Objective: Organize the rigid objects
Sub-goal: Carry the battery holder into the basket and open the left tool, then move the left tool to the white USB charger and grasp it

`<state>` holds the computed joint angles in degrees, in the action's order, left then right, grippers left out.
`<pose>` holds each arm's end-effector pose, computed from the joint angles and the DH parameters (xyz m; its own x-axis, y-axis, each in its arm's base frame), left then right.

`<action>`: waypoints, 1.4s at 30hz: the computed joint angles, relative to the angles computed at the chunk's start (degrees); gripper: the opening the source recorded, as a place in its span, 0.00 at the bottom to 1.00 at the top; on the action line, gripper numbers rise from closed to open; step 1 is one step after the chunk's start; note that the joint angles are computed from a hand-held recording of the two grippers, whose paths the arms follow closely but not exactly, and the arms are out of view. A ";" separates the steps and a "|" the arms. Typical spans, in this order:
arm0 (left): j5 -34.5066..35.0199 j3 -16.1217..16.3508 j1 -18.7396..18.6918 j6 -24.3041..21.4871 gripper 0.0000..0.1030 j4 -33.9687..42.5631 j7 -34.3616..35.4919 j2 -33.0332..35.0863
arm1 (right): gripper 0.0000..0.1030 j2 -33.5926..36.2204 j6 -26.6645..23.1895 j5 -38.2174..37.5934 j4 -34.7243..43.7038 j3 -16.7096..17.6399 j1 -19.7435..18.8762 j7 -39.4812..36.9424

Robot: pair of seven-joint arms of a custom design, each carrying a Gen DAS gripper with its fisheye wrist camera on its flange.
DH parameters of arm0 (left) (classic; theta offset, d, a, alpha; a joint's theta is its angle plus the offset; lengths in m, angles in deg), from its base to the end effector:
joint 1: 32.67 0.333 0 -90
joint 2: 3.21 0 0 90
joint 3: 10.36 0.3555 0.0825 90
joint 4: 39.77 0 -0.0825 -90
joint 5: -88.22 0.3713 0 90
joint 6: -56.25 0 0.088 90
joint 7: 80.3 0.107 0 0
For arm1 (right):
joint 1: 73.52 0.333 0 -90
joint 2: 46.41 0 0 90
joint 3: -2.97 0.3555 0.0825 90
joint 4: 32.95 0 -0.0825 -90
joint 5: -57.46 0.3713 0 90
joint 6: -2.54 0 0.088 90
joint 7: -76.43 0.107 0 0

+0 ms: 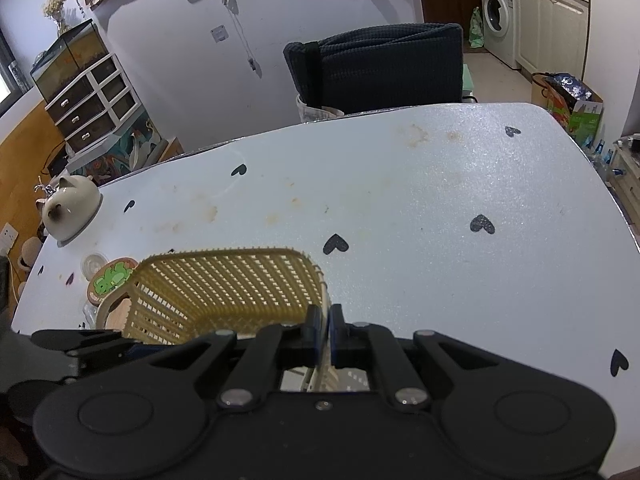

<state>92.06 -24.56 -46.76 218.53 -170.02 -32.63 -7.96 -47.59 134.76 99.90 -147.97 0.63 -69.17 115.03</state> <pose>0.4705 -0.2608 0.5111 0.0771 -0.9356 0.3445 -0.8359 -0.2490 -0.4891 0.5667 0.0333 0.5465 0.5441 -0.7960 -0.2652 -0.7501 -0.3199 -0.5789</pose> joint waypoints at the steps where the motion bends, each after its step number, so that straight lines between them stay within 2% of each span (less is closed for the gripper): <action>1: 1.00 -0.29 0.16 0.21 0.80 -0.31 -1.34 -0.64 | 0.05 -0.02 0.03 -0.12 -0.01 0.01 0.01 0.00; 2: 2.32 -0.65 0.40 0.18 0.80 -0.49 -2.81 -1.29 | 0.05 -0.06 0.05 -0.25 -0.03 0.02 0.01 0.00; 4: 5.35 -1.58 1.04 0.09 0.88 -1.04 -6.26 -2.79 | 0.05 -0.09 0.17 -0.64 -0.03 0.08 0.07 0.07; 7: 11.10 -3.68 2.64 -0.63 0.95 -1.90 -12.81 -5.46 | 0.05 -0.09 0.18 -0.99 0.05 0.10 0.14 0.07; 12: 21.54 -8.61 6.54 -3.93 1.00 -3.37 -26.82 -10.57 | 0.05 -0.18 0.18 -1.13 0.01 0.08 0.17 -0.54; 17: 28.94 -12.85 8.64 -11.60 1.00 -3.86 -39.01 -15.42 | 0.05 -0.42 0.59 -1.34 -0.25 0.11 0.32 -1.48; 23: 32.55 -14.77 7.91 -21.94 1.00 -4.43 -48.08 -19.86 | 0.05 -0.32 0.45 -0.71 -0.20 -0.02 0.31 -3.40; 27: 33.69 -14.18 6.30 -27.61 1.00 -5.51 -49.88 -22.49 | 0.05 -0.53 0.98 -0.89 -0.53 0.07 0.38 -3.34; 33: 33.24 -11.72 5.41 -30.68 1.00 -10.80 -50.48 -27.78 | 0.05 -0.64 1.62 -0.35 -0.92 0.02 0.52 -2.69; 39: 32.26 -9.33 7.53 -29.23 1.00 -18.13 -52.19 -32.76 | 0.05 -0.86 2.46 -0.02 -1.42 0.07 0.61 -1.76; 42: 31.00 -7.76 8.98 -26.75 1.00 -21.80 -52.93 -34.77 | 0.04 -1.03 3.44 0.12 -1.87 0.16 0.85 -1.55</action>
